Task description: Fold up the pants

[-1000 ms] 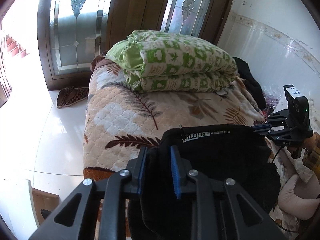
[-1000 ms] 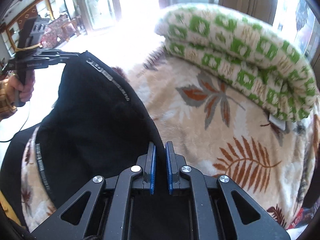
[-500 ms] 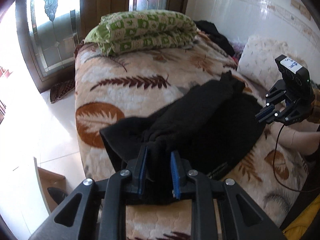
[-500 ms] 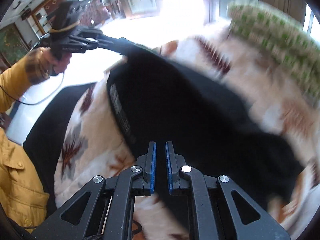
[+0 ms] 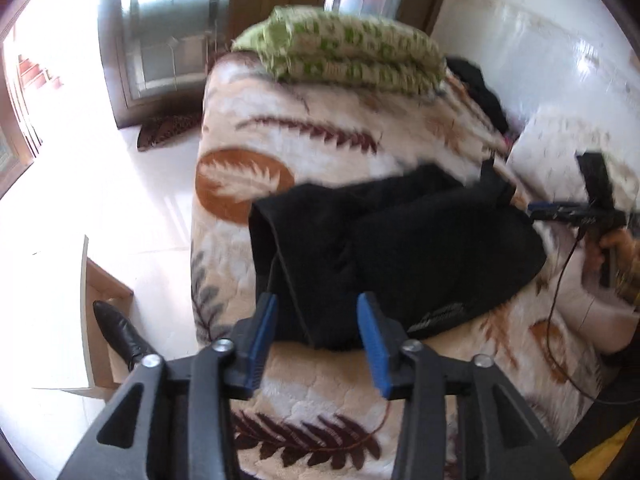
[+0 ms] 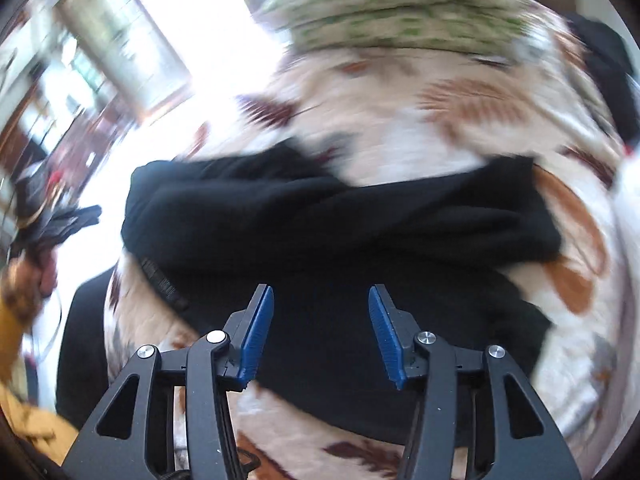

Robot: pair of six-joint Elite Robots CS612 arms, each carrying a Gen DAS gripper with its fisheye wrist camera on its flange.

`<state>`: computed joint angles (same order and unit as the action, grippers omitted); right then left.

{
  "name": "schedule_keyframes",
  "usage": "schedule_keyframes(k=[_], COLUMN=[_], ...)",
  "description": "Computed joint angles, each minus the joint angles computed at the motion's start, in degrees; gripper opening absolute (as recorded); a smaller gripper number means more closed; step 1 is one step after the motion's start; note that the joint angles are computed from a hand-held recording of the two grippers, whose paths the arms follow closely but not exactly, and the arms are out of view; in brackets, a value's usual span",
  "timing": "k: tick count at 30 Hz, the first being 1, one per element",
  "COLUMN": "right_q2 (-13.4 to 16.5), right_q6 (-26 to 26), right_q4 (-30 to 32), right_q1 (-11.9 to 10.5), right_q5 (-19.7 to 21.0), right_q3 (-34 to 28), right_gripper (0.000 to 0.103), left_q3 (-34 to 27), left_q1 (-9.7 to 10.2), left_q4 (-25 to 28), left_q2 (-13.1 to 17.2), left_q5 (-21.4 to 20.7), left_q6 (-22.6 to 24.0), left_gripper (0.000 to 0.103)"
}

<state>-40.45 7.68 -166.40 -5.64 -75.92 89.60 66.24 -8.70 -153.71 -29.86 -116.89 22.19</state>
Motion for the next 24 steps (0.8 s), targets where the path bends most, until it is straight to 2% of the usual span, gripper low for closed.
schedule_keyframes(k=[3,6,8,10,12,15,17,22,23,24], right_q2=[-0.51,-0.77,-0.63,-0.09,0.67,2.71,3.91,8.11,8.56,9.32], right_q6=[6.06,7.04,7.28,8.66,9.41,10.83,9.86,8.89,8.94,8.81], right_q4=[-2.7,-3.0,-2.8,-2.66,-1.89,1.08,3.1,7.47,7.98,9.25], right_q1=[-1.22,-1.98,-2.51,-3.39,-4.11,-4.66,-4.7,-5.07,-5.1,-5.05], right_q5=[-5.73,-9.3,-10.21,-8.87,-8.03,-8.45,-10.0,-12.67,-12.88,-13.37], right_q3=[1.16,1.14,0.52,-0.64,-2.11,-5.81,-8.02,-14.23,-14.84,-15.92], right_gripper=[0.058,0.059,0.059,0.059,0.059,0.059,0.059,0.059,0.059,0.053], left_q3=[0.7,1.2,1.09,1.45,1.21,0.28,-0.2,-1.1,-0.94,-1.25], left_q1=[-0.92,-3.1,-4.8,-6.59,-8.43,-10.89,-11.73,-12.28,-12.19,-11.97], left_q4=[-1.47,-0.25,1.73,2.62,4.02,3.57,2.6,2.49,1.84,2.61], left_q2=[-0.79,-1.3,-1.24,-1.01,-0.34,1.32,2.16,3.39,3.52,3.72], left_q5=[-2.68,-3.04,-3.14,-2.46,-0.42,6.37,9.12,12.13,11.84,9.16], left_q6=[0.86,5.09,8.13,11.36,15.07,17.45,18.3,19.71,20.33,22.04], left_gripper=[0.065,0.068,0.068,0.068,0.068,0.068,0.067,0.067,0.067,0.066])
